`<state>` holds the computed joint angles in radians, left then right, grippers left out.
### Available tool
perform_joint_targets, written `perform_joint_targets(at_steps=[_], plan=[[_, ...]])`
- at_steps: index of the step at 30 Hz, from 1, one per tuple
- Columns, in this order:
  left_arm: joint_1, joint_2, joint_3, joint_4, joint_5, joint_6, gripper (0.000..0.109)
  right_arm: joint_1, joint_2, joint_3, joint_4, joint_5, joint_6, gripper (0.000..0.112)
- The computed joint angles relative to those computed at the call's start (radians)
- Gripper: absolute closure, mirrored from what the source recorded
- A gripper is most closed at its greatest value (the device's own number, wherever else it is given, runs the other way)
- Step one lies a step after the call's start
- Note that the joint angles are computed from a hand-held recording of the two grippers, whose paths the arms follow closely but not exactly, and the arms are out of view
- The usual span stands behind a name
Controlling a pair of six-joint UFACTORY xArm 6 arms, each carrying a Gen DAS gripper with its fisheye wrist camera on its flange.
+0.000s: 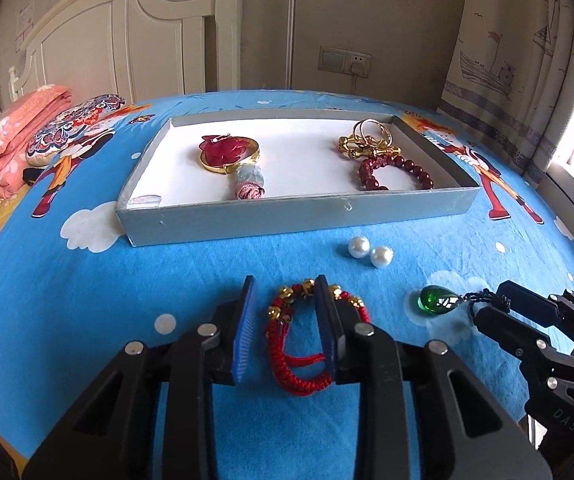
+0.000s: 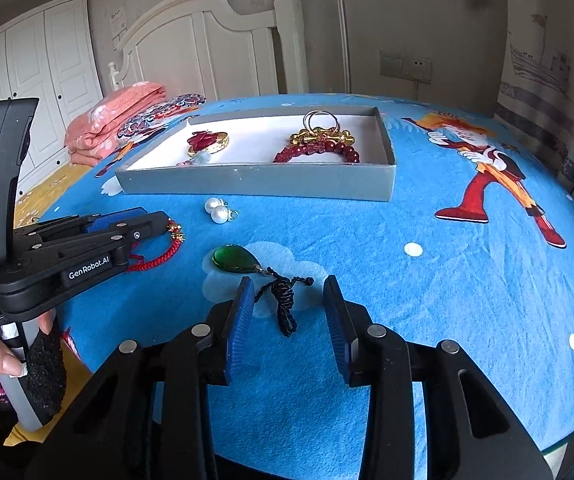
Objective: Organize jewelry
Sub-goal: 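Lift the bracelet and green pendant with both tools toward the tray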
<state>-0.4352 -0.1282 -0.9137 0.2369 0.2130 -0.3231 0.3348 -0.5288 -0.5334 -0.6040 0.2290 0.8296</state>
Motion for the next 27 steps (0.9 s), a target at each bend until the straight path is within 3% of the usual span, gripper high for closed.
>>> perform_joint_targets(at_steps=[8,16,19,27], plan=[[-0.018,-0.051,0.069,-0.135,-0.040,0.107,0.101,-0.006,0.006,-0.002,-0.020,-0.010,0.015,0.077],[-0.019,-0.100,0.107,-0.091,-0.062,0.065,0.101,-0.007,0.002,0.004,-0.030,-0.018,0.013,0.078],[-0.023,-0.102,0.108,-0.081,-0.061,0.054,0.101,-0.002,0.004,-0.004,-0.103,0.000,0.062,0.103],[-0.023,-0.135,0.132,-0.042,-0.069,0.008,0.101,0.005,-0.051,-0.003,-0.271,-0.010,0.180,0.104]])
